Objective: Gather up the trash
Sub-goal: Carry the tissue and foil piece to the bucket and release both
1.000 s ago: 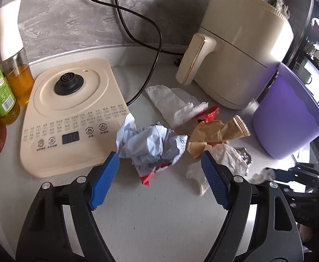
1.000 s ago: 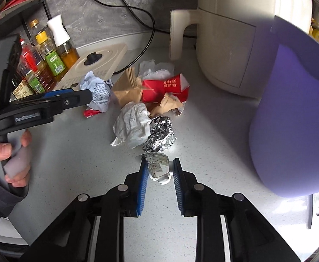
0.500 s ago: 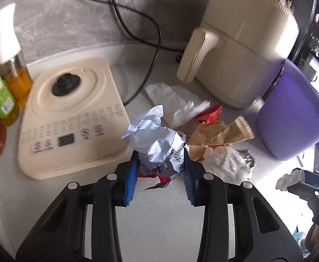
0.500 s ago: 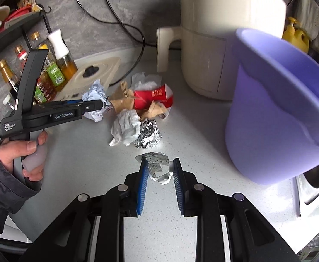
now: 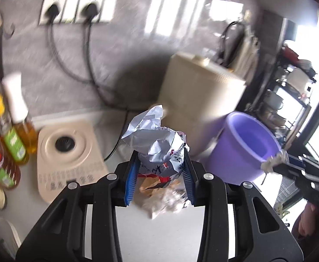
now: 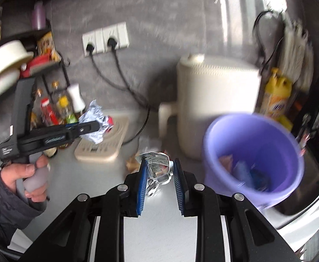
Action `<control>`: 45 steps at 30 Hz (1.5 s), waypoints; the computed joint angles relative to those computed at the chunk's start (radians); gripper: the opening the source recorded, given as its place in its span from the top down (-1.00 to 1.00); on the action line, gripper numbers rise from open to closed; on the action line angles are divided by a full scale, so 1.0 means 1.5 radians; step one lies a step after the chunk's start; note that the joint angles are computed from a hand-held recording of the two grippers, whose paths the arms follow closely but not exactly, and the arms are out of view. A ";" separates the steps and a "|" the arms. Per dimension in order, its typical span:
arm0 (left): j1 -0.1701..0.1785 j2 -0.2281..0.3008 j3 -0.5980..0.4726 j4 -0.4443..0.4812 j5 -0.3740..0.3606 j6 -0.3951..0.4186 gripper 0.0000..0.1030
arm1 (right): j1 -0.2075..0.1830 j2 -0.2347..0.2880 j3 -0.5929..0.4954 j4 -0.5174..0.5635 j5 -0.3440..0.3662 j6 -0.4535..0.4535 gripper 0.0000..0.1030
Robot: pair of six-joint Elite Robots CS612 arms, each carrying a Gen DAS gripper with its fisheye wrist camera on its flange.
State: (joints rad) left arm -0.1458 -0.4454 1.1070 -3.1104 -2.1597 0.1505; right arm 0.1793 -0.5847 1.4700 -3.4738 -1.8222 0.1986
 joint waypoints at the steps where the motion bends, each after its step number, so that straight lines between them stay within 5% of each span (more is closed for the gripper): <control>1: -0.002 -0.001 0.000 -0.005 -0.004 0.002 0.28 | -0.002 -0.004 0.005 -0.006 -0.010 0.002 0.54; 12: -0.025 -0.009 -0.011 0.003 -0.069 0.044 0.28 | -0.027 -0.042 0.055 -0.033 -0.108 0.036 0.53; 18: -0.042 -0.013 -0.015 0.007 -0.097 0.074 0.27 | -0.050 -0.046 0.064 -0.085 -0.084 0.044 0.47; 19: -0.045 -0.013 -0.017 0.014 -0.102 0.081 0.27 | -0.055 -0.045 0.066 -0.086 -0.072 0.051 0.29; 20: -0.048 -0.014 -0.019 0.022 -0.106 0.088 0.27 | -0.059 -0.043 0.066 -0.083 -0.075 0.064 -0.28; 21: -0.051 -0.014 -0.019 0.027 -0.109 0.093 0.27 | -0.059 -0.040 0.067 -0.090 -0.088 0.074 -0.51; 36: -0.089 -0.019 -0.022 0.139 -0.129 0.208 0.21 | -0.062 -0.067 0.166 -0.082 -0.159 0.208 -0.48; 39: -0.094 -0.014 -0.031 0.166 -0.153 0.226 0.03 | -0.059 -0.069 0.174 -0.082 -0.172 0.218 -0.48; 41: -0.095 -0.012 -0.036 0.184 -0.183 0.252 -0.73 | -0.058 -0.069 0.179 -0.082 -0.177 0.226 -0.48; 42: -0.096 -0.011 -0.034 0.169 -0.177 0.248 -0.89 | -0.057 -0.069 0.181 -0.078 -0.182 0.232 -0.48; 45: -0.095 -0.008 -0.036 0.151 -0.161 0.224 -0.90 | -0.057 -0.069 0.183 -0.075 -0.179 0.241 -0.48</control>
State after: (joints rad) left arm -0.2880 -0.4567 1.0526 -2.8832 -2.4016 0.4864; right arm 0.0944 -0.6883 1.7441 -3.5863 -2.0909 0.5601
